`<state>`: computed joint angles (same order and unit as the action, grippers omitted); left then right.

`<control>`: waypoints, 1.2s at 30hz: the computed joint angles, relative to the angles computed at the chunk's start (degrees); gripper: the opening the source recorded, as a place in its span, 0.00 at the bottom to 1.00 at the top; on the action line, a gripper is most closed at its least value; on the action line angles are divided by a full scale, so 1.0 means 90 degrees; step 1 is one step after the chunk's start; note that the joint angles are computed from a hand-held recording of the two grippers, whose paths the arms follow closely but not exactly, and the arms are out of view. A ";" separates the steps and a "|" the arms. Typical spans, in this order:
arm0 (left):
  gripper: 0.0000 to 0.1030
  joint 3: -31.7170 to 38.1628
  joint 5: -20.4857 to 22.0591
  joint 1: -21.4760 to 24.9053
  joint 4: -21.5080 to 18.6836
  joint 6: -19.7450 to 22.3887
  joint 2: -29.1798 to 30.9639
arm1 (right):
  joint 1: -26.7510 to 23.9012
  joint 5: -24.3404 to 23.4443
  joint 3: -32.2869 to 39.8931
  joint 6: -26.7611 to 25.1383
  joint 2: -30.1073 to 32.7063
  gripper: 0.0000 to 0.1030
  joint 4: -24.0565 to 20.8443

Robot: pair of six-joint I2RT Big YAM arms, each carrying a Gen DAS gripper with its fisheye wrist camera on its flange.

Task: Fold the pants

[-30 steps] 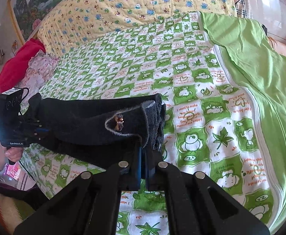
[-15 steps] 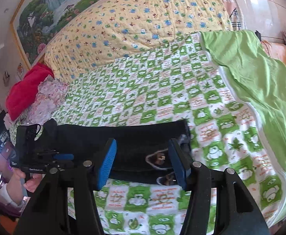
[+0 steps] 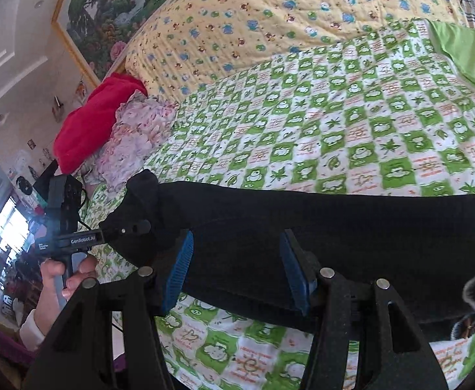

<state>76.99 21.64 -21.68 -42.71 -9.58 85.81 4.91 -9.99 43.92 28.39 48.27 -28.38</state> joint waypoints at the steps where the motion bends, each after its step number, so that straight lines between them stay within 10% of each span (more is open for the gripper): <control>1: 0.49 0.0012 0.0052 0.0131 0.0011 -0.0052 -0.0011 | 0.0066 -0.0025 0.0050 -0.0015 0.0100 0.55 0.0034; 22: 0.54 0.0902 0.0033 0.1618 -0.0409 0.0149 0.0387 | 0.1003 -0.0787 0.1419 -0.0350 0.2095 0.55 0.0408; 36: 0.66 0.4283 0.0074 0.2042 -0.2629 0.1212 0.2833 | 0.1189 -0.1522 0.2672 -0.0653 0.3550 0.55 0.0068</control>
<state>115.54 22.31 -3.30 -66.37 1.33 111.31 15.61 -23.69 67.96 22.51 80.22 -27.77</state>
